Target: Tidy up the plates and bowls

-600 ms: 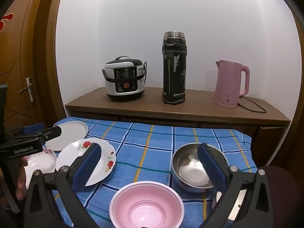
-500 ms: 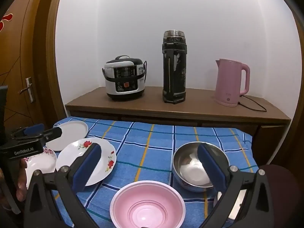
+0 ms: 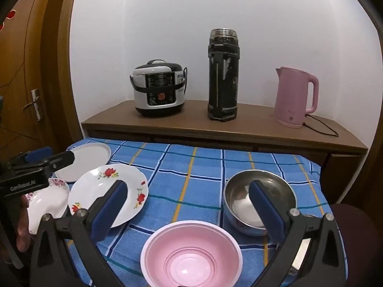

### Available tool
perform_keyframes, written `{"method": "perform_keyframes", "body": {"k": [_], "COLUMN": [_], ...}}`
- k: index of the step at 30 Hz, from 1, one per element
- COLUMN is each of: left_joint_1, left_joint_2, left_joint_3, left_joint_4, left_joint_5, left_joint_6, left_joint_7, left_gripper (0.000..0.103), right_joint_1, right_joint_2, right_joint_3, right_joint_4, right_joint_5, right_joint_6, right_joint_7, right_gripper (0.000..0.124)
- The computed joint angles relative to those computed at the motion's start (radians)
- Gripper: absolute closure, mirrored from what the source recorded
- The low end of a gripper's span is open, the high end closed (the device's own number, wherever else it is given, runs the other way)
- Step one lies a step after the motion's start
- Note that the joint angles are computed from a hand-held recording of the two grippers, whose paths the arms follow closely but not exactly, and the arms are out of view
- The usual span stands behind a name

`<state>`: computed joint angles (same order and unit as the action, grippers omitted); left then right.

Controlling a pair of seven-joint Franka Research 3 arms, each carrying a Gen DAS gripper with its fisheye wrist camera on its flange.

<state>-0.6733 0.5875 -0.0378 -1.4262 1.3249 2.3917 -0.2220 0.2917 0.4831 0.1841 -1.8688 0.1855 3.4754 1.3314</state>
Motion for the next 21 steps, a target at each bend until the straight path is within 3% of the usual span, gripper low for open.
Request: {"method": "perform_keyframes", "body": {"k": [5,21], "left_joint_1": [-0.003,-0.014], "left_joint_2": [0.003,-0.007], "left_joint_3": [-0.001,-0.003], "left_joint_4": [0.009,0.004], "left_joint_5": [-0.008,0.002], "left_joint_6": [-0.022,-0.065], "left_joint_7": [0.016,0.019], "left_gripper": [0.016,0.016], "right_joint_1": [0.022,0.003], "right_joint_2": [0.002,0.002], "right_joint_3": [-0.024,-0.006], "right_joint_4": [0.002,-0.001], "right_joint_5": [0.021,0.010], "right_joint_6": [0.009,0.010], "right_joint_7": [-0.004,0.007], "right_gripper": [0.021,0.021]}}
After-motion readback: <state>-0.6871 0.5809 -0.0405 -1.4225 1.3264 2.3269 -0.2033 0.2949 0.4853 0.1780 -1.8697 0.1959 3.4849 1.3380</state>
